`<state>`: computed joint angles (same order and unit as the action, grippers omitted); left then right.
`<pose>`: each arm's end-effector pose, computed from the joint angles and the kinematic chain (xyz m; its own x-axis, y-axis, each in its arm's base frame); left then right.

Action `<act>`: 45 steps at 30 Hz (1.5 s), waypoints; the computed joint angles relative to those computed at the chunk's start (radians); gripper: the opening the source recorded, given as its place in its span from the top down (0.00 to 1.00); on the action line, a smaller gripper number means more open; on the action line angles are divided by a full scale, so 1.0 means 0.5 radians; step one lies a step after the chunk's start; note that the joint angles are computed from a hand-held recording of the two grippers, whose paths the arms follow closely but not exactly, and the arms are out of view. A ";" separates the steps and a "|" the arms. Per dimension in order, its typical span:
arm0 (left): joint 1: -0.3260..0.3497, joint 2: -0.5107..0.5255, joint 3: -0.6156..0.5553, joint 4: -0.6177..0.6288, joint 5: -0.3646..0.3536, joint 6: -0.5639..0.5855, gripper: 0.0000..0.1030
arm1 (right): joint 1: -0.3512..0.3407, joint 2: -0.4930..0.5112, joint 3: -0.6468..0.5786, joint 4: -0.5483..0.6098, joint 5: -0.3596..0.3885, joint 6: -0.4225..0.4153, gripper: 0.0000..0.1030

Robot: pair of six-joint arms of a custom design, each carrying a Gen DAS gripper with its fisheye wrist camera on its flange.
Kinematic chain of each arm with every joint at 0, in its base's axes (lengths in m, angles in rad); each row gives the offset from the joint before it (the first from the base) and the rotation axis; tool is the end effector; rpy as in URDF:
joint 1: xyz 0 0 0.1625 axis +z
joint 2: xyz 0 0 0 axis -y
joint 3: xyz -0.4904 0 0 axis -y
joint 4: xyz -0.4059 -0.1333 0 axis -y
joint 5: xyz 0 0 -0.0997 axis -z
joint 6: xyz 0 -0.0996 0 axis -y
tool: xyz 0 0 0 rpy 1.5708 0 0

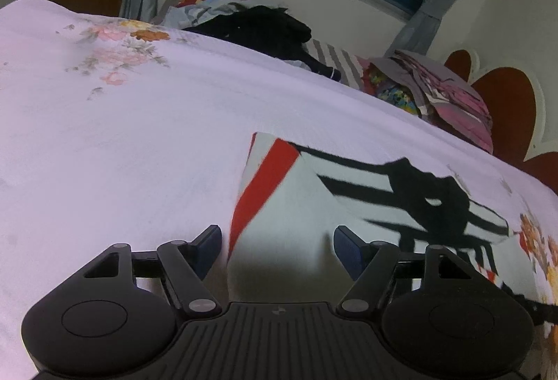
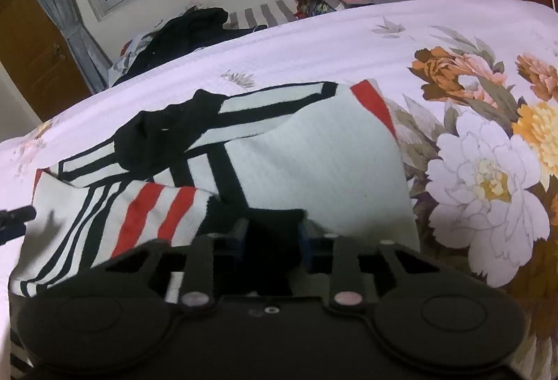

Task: Fold small clothes
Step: 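Grasp the folded side edge of the sweater with the left gripper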

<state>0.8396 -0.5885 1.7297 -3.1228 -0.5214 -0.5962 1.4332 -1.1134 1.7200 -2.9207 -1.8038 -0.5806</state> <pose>-0.2960 -0.6589 0.0600 -0.8419 -0.3213 -0.4336 0.1686 0.6067 -0.7768 0.0148 -0.6977 0.3672 -0.8433 -0.1590 0.5133 -0.4325 0.7679 -0.4726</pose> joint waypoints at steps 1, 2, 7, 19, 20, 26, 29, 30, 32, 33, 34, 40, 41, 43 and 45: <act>0.012 0.010 -0.010 -0.029 -0.008 0.018 0.32 | 0.001 0.001 0.002 -0.015 0.003 -0.010 0.85; 0.020 0.025 -0.024 -0.060 0.008 0.036 0.33 | 0.004 0.001 0.006 -0.033 0.012 -0.032 0.89; 0.057 0.046 -0.044 -0.186 -0.020 0.066 0.53 | 0.046 0.027 0.023 -0.244 0.086 -0.264 0.94; 0.107 0.108 -0.084 -0.336 0.081 0.134 0.85 | -0.001 0.039 -0.028 -0.104 -0.110 -0.189 0.97; 0.107 0.110 -0.087 -0.358 0.069 0.161 0.85 | 0.002 0.030 -0.025 -0.097 -0.111 -0.202 0.96; 0.108 0.058 -0.096 -0.218 0.009 0.013 0.85 | 0.023 0.054 -0.095 -0.167 0.107 -0.140 0.73; 0.116 0.064 -0.122 -0.174 0.020 0.019 0.83 | 0.053 0.121 -0.157 -0.102 0.088 -0.169 0.73; 0.118 0.067 -0.130 -0.161 0.021 0.008 0.83 | 0.064 0.144 -0.173 -0.082 0.083 -0.180 0.73; 0.121 0.077 -0.142 -0.160 0.031 -0.003 0.77 | 0.085 0.179 -0.184 -0.051 0.084 -0.199 0.73; 0.125 0.084 -0.154 -0.152 0.037 -0.001 0.75 | 0.097 0.200 -0.191 -0.036 0.080 -0.219 0.73; 0.126 0.091 -0.161 -0.143 0.046 -0.002 0.72 | 0.110 0.215 -0.191 -0.023 0.069 -0.236 0.73; 0.130 0.140 -0.184 -0.228 0.151 0.135 0.72 | 0.144 0.320 -0.190 -0.151 -0.077 -0.457 0.75; 0.131 0.144 -0.180 -0.245 0.164 0.154 0.72 | 0.140 0.333 -0.195 -0.197 -0.101 -0.492 0.76; 0.139 0.144 -0.167 -0.311 0.158 0.169 0.72 | 0.119 0.324 -0.217 -0.164 -0.070 -0.449 0.78; 0.138 0.124 -0.147 -0.313 0.141 0.104 0.72 | 0.123 0.323 -0.224 -0.167 -0.100 -0.454 0.78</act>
